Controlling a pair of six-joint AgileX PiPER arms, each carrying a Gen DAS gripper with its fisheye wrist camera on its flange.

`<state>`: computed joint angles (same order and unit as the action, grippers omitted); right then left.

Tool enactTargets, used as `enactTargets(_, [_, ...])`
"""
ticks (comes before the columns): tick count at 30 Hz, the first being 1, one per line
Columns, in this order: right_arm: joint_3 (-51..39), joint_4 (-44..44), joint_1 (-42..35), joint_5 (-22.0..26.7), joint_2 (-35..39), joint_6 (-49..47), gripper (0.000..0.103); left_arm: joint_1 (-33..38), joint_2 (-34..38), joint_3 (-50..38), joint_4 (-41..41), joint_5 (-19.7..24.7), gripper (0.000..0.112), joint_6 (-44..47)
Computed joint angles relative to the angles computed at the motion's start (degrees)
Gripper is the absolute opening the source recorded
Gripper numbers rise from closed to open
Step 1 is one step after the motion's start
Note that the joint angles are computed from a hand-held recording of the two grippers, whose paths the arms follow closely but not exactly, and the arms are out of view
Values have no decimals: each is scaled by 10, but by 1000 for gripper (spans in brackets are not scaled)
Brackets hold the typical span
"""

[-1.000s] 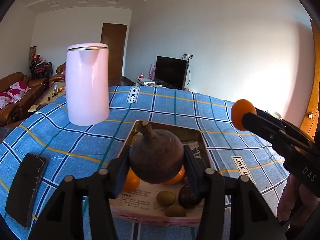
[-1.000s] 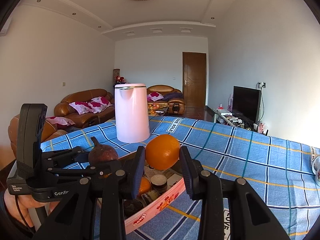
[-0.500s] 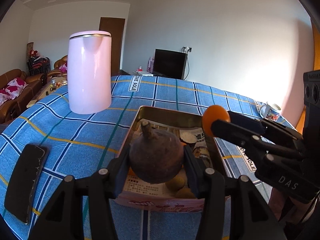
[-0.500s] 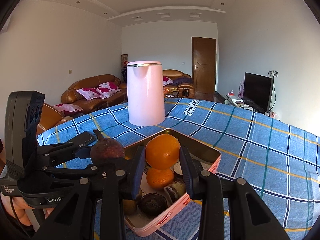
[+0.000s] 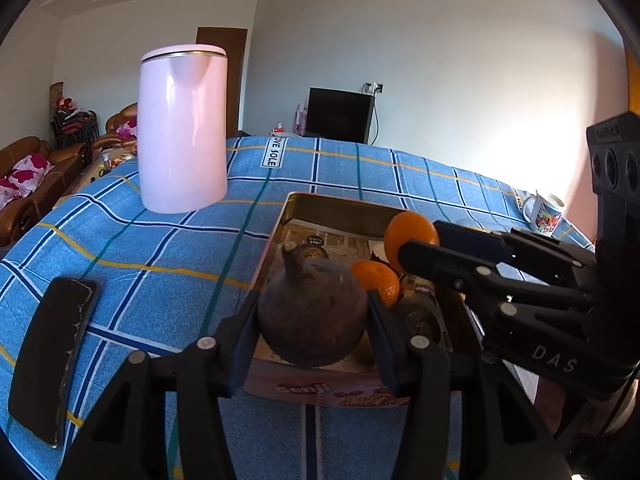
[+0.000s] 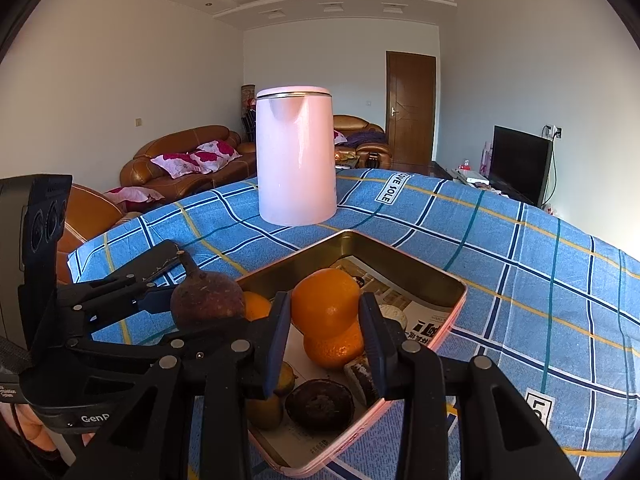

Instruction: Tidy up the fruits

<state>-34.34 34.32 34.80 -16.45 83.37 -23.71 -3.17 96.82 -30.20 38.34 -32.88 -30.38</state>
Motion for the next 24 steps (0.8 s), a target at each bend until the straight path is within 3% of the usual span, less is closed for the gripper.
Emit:
enactTargets(6, [-15, -16, -4, 25, 14, 14, 37, 8, 0, 1, 19, -1, 54, -3])
enactTargets(12, [-29, -135, -20, 57, 34, 128, 38, 15, -3, 3, 26, -5, 57, -6])
enactTargets(15, [-27, -141, -19, 57, 31, 132, 38, 9, -17, 16, -23, -2, 70, 30])
enactTargets(17, [-22, -122, -20, 54, 22, 120, 42, 17, -24, 22, -20, -11, 77, 26])
enactTargets(19, [-10, -102, -22, 47, 7, 111, 58, 27, -35, 29, -6, -21, 80, 12])
enactTargets(21, [10, -116, -24, 35, -15, 132, 65, 28, -50, 40, -21, -27, 87, 25])
enactTargets(24, [31, -29, -18, 30, -48, 54, 65, 29, -69, 59, -44, -46, 96, 41])
